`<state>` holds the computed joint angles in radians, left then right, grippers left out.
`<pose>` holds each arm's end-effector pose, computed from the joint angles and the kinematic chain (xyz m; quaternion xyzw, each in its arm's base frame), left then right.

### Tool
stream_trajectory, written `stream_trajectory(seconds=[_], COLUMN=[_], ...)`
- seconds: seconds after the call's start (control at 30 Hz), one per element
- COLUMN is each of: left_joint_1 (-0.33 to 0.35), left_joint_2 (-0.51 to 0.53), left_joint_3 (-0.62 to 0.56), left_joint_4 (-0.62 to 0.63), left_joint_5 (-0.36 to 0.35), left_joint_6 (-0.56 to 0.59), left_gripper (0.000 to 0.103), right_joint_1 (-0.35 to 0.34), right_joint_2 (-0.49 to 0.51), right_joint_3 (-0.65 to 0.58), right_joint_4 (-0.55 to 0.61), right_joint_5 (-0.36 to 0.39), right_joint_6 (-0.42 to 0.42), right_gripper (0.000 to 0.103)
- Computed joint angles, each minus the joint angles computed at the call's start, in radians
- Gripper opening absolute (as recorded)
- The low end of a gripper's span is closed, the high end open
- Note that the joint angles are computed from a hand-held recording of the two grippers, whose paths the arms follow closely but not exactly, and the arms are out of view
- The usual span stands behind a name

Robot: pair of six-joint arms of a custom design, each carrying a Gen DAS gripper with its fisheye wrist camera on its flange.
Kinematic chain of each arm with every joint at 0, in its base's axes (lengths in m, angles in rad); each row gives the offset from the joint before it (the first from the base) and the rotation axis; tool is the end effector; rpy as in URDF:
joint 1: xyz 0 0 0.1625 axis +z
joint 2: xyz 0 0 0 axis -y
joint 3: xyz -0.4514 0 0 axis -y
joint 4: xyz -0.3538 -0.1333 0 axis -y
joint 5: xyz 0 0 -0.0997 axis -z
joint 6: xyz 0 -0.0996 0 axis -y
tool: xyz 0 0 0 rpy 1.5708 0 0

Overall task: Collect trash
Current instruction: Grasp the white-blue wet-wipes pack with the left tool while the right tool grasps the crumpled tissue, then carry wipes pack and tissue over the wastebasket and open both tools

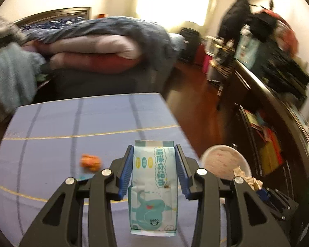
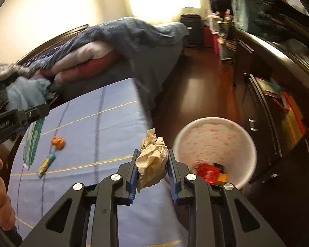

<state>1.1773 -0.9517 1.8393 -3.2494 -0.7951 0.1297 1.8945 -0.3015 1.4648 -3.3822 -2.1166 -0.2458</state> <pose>-0.0448 -0.6375 0.2766 0.0802 0.8629 -0.3995 0.2991 0.3007 -0.6397 -0.0360 0.1741 -0.9002 0.3163 0.2434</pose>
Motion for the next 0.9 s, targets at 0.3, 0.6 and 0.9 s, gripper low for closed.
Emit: stream_trajectory(seconds=[0.3,0.6,0.9], left_joint_1=[-0.021,-0.026,-0.009], left_joint_2=[0.107,0.225,0.357], left_joint_3=[-0.074,-0.207,-0.377], left_joint_4=[0.056,0.125,0.234], left_joint_5=[-0.077,-0.144,-0.189], left_joint_6=[0.048,0.117,0.146], left_gripper=[0.04,0.04,0.04], right_joint_1=[-0.055,-0.107,-0.15], right_joint_2=[-0.047,-0.057,-0.023], right_joint_3=[0.055,0.045,-0.022], right_joint_4=[-0.094,-0.126,-0.121], right_joint_5=[-0.046,-0.078,-0.075], right_joint_6=[0.005,0.003,-0.02], right_gripper=[0.026,0.026,0.026])
